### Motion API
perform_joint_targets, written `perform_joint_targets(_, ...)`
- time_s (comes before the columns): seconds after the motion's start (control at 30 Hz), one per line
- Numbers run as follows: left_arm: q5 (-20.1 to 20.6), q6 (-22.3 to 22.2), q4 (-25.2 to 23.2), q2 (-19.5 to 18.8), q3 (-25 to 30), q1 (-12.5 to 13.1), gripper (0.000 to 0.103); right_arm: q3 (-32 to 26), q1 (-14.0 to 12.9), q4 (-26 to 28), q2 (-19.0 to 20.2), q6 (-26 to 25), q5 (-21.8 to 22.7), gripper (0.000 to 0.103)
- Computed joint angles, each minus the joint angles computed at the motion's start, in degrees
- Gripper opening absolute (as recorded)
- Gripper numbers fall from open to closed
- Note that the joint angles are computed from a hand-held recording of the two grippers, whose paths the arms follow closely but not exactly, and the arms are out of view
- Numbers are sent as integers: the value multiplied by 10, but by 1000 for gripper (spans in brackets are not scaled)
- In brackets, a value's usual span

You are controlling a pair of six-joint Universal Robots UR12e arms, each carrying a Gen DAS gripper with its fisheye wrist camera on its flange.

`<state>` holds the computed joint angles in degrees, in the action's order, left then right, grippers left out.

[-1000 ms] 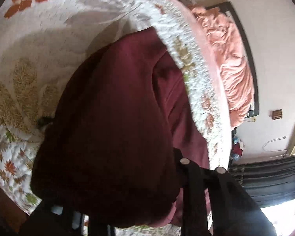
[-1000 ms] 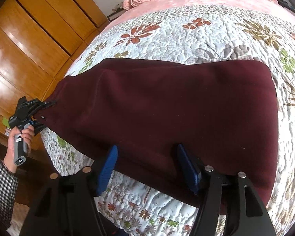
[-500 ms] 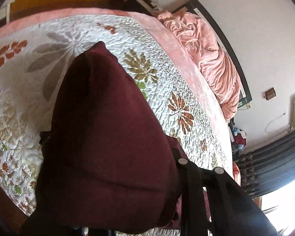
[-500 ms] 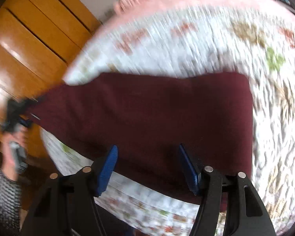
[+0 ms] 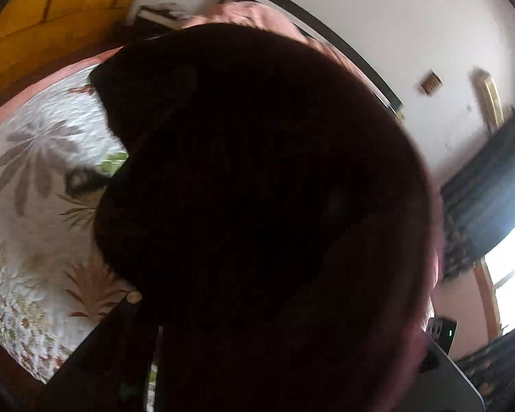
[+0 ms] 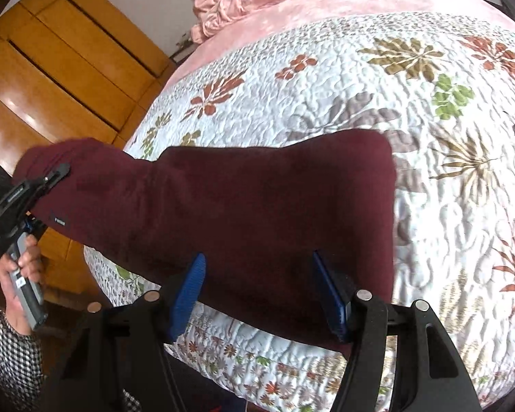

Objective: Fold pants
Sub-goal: 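Fold the lifted pants over onto themselves with both tools and lower them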

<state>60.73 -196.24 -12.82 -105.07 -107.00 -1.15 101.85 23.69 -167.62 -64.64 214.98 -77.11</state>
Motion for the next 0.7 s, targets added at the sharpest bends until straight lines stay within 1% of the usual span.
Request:
perform_joint_targets(0.13, 8, 45, -25, -3, 15, -25, 22, 12, -5, -23, -7, 6, 7, 64)
perform_joint_targets(0.2, 7, 58, -36, -5, 19, -35, 22, 14, -5, -27, -9, 7, 5, 64)
perform_joint_targets(0.43, 19, 135, -83, -22, 42, -74, 22, 29, -9, -47, -16, 16, 6, 64)
perform_joint_targets(0.57, 44, 155, -113, -41, 60, -94, 22, 35, -10, -50, -18, 24, 13, 65)
perform_joint_targets(0.63, 61, 164, -119, -50, 63, -103, 22, 36, -11, -56, -16, 29, 20, 66)
perform_joint_targets(0.7, 81, 178, -129, -59, 70, -112, 23, 34, -9, -50, -17, 23, 17, 66)
